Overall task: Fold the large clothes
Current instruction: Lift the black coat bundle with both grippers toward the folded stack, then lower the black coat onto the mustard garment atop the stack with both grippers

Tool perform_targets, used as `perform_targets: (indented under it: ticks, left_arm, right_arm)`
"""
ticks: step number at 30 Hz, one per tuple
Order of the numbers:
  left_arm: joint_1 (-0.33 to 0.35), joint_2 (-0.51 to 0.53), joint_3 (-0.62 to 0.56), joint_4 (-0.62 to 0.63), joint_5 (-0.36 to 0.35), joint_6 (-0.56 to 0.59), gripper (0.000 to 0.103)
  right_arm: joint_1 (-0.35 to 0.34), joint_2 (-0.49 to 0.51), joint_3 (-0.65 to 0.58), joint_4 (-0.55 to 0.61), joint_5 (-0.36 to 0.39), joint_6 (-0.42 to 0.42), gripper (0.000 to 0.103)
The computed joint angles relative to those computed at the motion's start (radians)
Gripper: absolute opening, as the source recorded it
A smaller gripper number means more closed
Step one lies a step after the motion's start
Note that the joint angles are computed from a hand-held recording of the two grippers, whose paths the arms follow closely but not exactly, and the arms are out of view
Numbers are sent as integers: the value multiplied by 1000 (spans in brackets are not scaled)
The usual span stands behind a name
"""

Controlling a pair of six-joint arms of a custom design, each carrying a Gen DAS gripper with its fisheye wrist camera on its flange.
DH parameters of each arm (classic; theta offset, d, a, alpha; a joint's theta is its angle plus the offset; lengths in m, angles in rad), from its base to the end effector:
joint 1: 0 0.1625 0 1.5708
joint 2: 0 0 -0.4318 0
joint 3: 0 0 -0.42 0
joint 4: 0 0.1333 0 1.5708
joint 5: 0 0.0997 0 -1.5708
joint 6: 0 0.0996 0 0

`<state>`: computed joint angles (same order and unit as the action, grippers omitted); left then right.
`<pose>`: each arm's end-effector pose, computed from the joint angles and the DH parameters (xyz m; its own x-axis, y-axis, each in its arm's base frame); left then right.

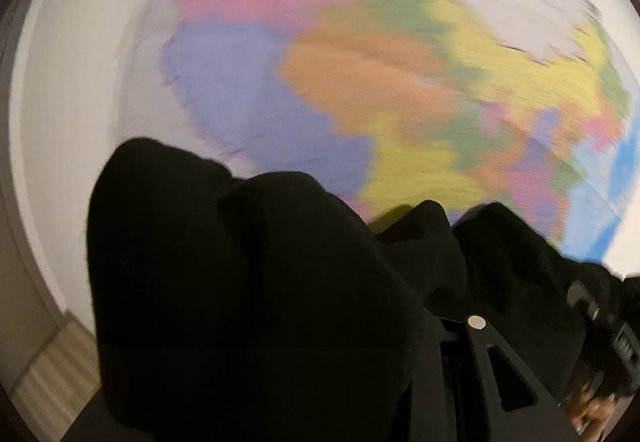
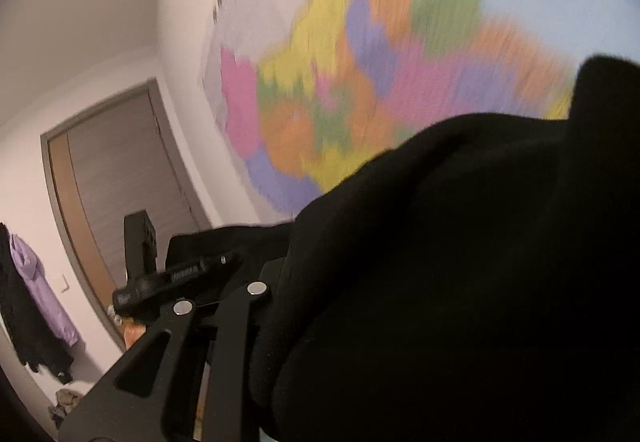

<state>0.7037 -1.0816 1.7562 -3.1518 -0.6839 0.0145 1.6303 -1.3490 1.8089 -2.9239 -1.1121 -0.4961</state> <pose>-0.3532 -0.5759 0.3210 -0.8672 0.0927 -0.4893 0.4827 0.3977 -0.7803 0.2130 -0.5918 0.4190 -0.7514 -0.6476 0.1267 -0.4491 0.3611 -0.8173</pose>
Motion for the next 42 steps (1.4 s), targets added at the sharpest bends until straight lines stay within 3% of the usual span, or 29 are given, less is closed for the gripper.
perform_targets:
  ticks: [3,6,8,11,14,15,19,21,23,25,27,28,30,32,35,40,42]
  left_arm:
    - [89,-30,66,-23,10,-39,30]
    - [189,-62,132,99,-4,-199,29]
    - [247,-79,171,157,-38,-273,29]
    - [295,-105,225,66,-138,-274,32]
    - [295,-119,241,41,-148,-249,34]
    - [290,-113,236,49,-132,-242,37]
    - [272,-109,227,106,-51,-239,42]
    - [261,-88,211,120,-16,-247,46]
    - [252,-79,210,124,24,-237,50]
    - [244,-68,204,139,65,-242,52]
    - [241,-67,200,172,88,-264,54]
    - [241,-69,197,198,95,-285,55]
    - [247,-67,186,232,105,-310,59]
    - [253,-64,178,266,128,-348,68]
    - [252,-36,162,302,206,-363,85]
    - [203,-36,205,250,320,-334,87]
    - [176,-54,241,185,359,-301,87]
  right_arm:
    - [-13,66,22,69,-39,-46,22]
    - [-28,128,27,199,-153,-53,24]
    - [-39,147,36,255,-220,-53,29]
    - [-67,105,81,264,-200,-101,43]
    - [-90,36,97,330,-173,-117,55]
    - [-100,8,104,338,-161,-119,59]
    - [-149,-69,129,308,-162,-75,60]
    - [-190,-114,160,267,-157,-67,69]
    - [-203,-106,136,279,-134,-36,69]
    - [-205,-101,112,334,-112,-60,61]
    - [-172,-88,110,336,-156,-128,20]
    - [-158,-89,122,328,-179,-147,16]
    - [-157,-112,159,307,-195,-193,14]
    - [-173,-119,180,321,-201,-180,13]
    - [-191,-99,193,348,-301,-148,14]
    - [-183,-119,200,343,-298,-129,23]
    - [-168,-129,204,329,-335,-135,36]
